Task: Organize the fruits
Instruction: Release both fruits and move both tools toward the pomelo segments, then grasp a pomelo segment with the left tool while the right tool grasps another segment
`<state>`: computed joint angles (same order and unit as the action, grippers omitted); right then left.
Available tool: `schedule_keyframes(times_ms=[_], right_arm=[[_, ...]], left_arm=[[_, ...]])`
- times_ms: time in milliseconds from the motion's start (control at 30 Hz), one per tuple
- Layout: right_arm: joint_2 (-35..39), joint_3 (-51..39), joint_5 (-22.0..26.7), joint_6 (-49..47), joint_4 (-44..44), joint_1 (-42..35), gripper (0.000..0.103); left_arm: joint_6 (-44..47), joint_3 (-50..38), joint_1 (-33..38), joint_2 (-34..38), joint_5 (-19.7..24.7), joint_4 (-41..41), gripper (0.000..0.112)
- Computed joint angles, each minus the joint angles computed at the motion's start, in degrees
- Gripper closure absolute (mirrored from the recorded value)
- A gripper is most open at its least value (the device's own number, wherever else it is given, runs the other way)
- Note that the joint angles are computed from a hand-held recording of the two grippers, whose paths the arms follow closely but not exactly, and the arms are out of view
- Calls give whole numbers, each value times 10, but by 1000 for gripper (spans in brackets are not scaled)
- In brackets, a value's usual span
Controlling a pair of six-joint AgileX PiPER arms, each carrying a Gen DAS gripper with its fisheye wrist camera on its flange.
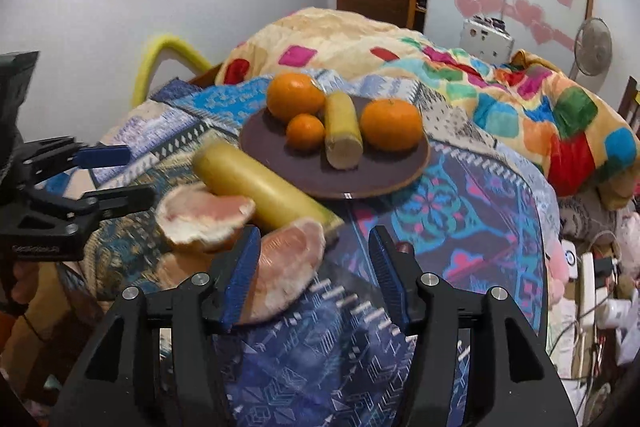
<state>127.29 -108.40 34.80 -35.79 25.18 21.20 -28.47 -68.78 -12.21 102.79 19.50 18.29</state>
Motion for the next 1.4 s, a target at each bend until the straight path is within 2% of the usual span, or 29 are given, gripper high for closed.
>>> schedule_keyframes(times_ms=[67, 167, 367, 533, 667, 800, 833, 867, 933, 1067, 1167, 1400], right_arm=[[16, -26, 27, 4, 9, -2, 50], [20, -35, 39, -1, 35, -1, 50], [-7, 10, 16, -36, 65, 20, 50], [-24, 45, 14, -87, 109, 40, 50], [-27, 60, 4, -98, 114, 57, 50], [-41, 94, -27, -112, 129, 57, 50], [-45, 101, -34, -109, 129, 56, 46], [-48, 108, -42, -107, 129, 55, 40], [-49, 117, -62, -85, 105, 55, 36], [-55, 142, -109, -27, 27, 63, 36], [-64, 163, -126, -30, 19, 57, 36], [-56, 159, -80, -41, 45, 9, 37]], left_arm=[[19, 14, 3, -2, -8, -28, 44], [31, 30, 9, -7, -13, -45, 43], [-19, 58, 26, -39, -6, 9, 41], [-21, 67, 43, -70, 2, 7, 38], [-22, 79, 43, -90, -10, 4, 29], [-51, 83, 29, -96, -9, 36, 28], [-51, 83, 27, -96, -10, 36, 28], [-45, 83, 25, -94, -10, 29, 26], [-45, 79, 21, -89, -9, 28, 26], [-27, 71, 15, -67, -13, 1, 25], [-12, 58, 9, -46, -10, -15, 25], [-23, 19, -13, 11, 1, 7, 26]])
